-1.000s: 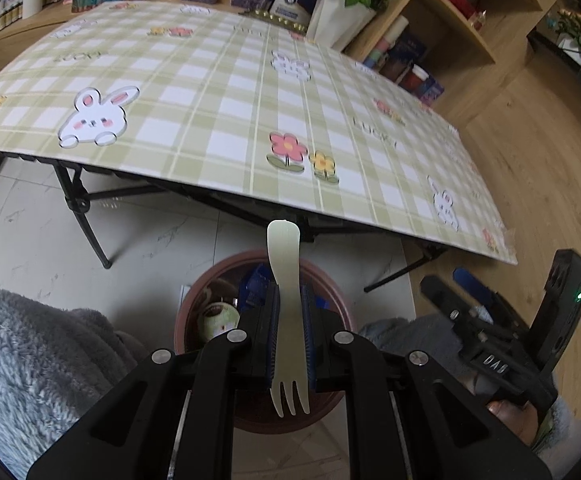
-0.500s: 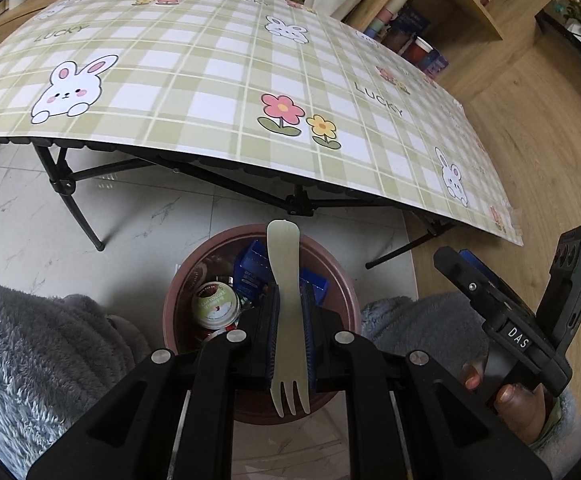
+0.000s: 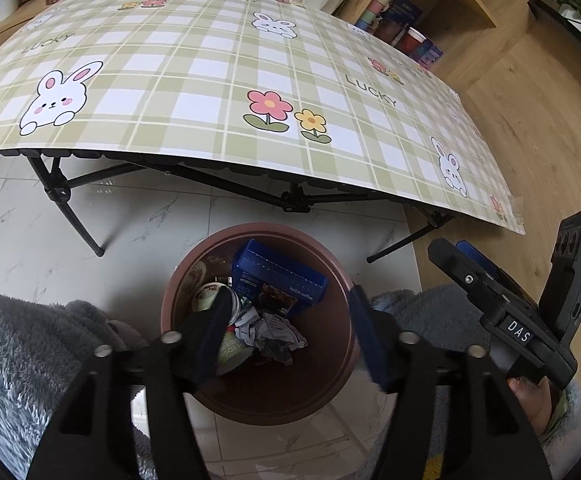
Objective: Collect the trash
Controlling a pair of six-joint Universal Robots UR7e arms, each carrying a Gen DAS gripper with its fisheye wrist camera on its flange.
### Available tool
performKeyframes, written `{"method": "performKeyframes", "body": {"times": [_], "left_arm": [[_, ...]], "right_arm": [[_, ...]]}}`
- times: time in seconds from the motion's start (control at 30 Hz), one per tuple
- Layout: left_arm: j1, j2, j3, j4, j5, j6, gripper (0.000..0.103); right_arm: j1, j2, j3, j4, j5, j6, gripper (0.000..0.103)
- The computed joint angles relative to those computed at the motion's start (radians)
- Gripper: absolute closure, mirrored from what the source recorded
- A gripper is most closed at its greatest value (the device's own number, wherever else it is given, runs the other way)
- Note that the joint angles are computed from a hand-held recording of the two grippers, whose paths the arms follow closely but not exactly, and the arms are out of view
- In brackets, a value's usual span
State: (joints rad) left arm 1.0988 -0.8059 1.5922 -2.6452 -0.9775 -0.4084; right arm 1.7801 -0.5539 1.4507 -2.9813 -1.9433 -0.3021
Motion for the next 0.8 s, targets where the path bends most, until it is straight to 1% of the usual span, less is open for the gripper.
{"method": "performKeyframes", "body": {"times": [0.1,0.3,0.8], "left_arm": [[0.0,-0.003,0.002,-0.005,0.005,-0.004,0.031],[-0.005,-0.006,0.006,-0.006,0.021,-0.005,0.023],[-0.016,-0.023,0.028,-0.027,0.056,-0.017,0.015]], "right_arm": [[0.001,0.005,-0.004,-0.001,-0.005,-0.002,0.006],[0.004,0.005,0.001,-0.008,-0.01,-0.008,0.006],[0.009,0.0,0.008,-0.007,-0.02,-0.017,0.006]]}}
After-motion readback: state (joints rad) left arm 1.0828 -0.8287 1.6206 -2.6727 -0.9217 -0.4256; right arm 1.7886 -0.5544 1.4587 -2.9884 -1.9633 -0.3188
